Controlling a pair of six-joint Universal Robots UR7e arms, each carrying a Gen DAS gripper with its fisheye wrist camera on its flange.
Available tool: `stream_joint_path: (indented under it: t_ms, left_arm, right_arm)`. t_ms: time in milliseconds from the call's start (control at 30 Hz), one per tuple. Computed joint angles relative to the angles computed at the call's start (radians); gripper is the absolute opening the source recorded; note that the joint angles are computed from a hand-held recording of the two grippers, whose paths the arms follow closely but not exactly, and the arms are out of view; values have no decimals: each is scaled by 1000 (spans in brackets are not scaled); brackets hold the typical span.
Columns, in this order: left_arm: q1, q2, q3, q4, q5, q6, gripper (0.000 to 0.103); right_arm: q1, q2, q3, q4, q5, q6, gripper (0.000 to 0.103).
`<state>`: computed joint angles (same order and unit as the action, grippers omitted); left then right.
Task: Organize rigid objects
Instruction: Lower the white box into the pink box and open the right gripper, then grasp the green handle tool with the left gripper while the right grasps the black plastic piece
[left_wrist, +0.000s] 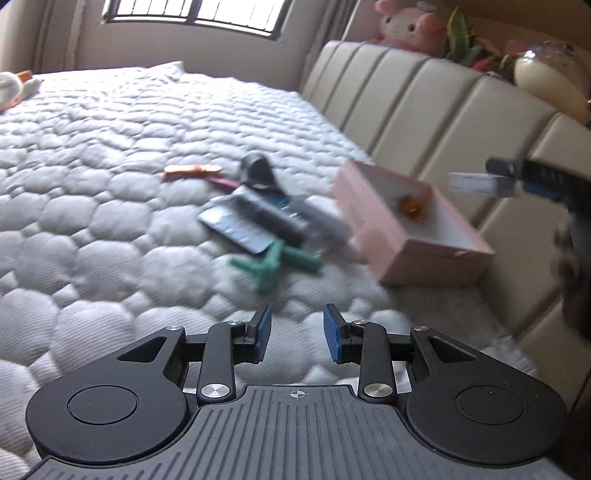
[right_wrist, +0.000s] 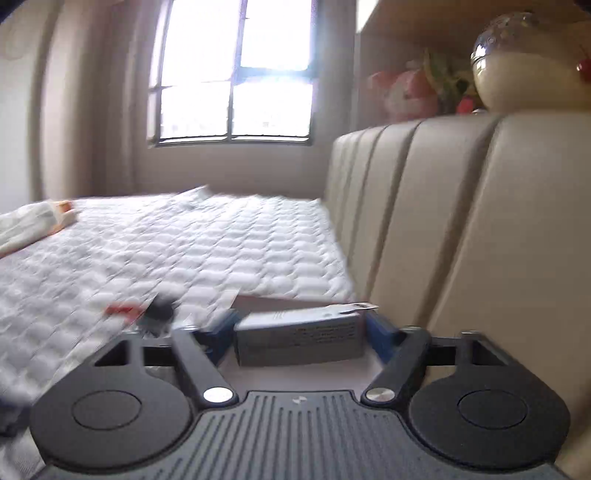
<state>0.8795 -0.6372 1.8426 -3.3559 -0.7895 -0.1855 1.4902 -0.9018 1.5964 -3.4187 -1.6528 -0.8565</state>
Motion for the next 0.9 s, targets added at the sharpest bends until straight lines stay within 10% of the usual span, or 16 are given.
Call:
stream_joint_path:
  t_ms: [167,400,900]
  left_arm:
    - [27,-8,13,2,30,2,34]
    - [59,62,-111,-34,9,210,34]
    - [105,195,-372,212,56,303,26]
  right_arm:
    - [-7,18,-29,76,-72,77,93]
    - [-83,-42,228,-60,-89,-65,99]
    - [-150,-133,378,35,38,-69,97]
